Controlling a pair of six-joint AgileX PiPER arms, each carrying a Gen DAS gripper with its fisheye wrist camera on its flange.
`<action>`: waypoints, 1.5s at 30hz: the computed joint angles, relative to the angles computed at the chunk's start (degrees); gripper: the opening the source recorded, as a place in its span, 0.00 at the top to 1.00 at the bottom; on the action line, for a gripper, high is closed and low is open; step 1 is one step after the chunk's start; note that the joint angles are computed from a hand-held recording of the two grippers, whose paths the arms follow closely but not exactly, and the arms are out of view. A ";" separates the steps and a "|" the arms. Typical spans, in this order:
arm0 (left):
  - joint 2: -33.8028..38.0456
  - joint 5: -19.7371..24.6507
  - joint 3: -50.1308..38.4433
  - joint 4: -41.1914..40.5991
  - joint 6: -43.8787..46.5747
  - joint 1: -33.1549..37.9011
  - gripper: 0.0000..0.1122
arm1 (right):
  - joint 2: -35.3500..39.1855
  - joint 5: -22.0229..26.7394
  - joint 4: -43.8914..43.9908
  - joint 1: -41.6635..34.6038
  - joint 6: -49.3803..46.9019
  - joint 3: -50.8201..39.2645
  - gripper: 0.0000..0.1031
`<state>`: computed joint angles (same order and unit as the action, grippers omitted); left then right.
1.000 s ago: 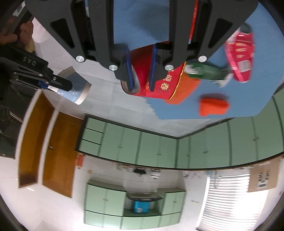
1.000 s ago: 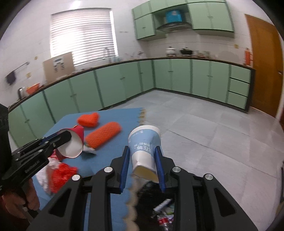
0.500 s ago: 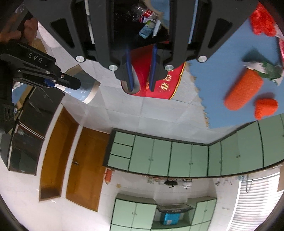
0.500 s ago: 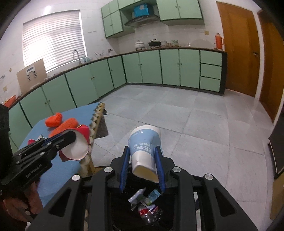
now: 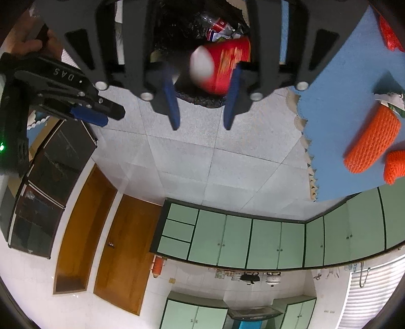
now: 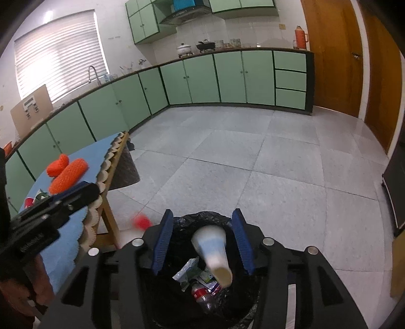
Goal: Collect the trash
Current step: 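Carry the red cup with the left gripper while the right carries the white cup, release both into bin, then move both open tools back over the trash on the tablecloth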
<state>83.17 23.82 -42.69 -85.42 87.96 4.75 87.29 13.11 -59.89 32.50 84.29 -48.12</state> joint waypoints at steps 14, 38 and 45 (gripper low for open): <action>-8.79 2.35 1.58 6.91 -6.21 10.87 0.30 | -3.15 9.64 -10.85 5.42 13.43 -0.66 0.06; -18.94 26.89 3.96 20.47 1.57 66.20 0.27 | 9.13 15.63 -17.21 27.80 18.31 -17.52 0.06; -16.09 30.02 6.51 19.99 9.57 74.19 0.27 | 14.07 16.09 -21.68 32.70 24.08 -21.29 0.07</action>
<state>67.08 53.85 -36.18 -65.43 97.53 78.94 101.36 29.20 -81.57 65.20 108.37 -69.40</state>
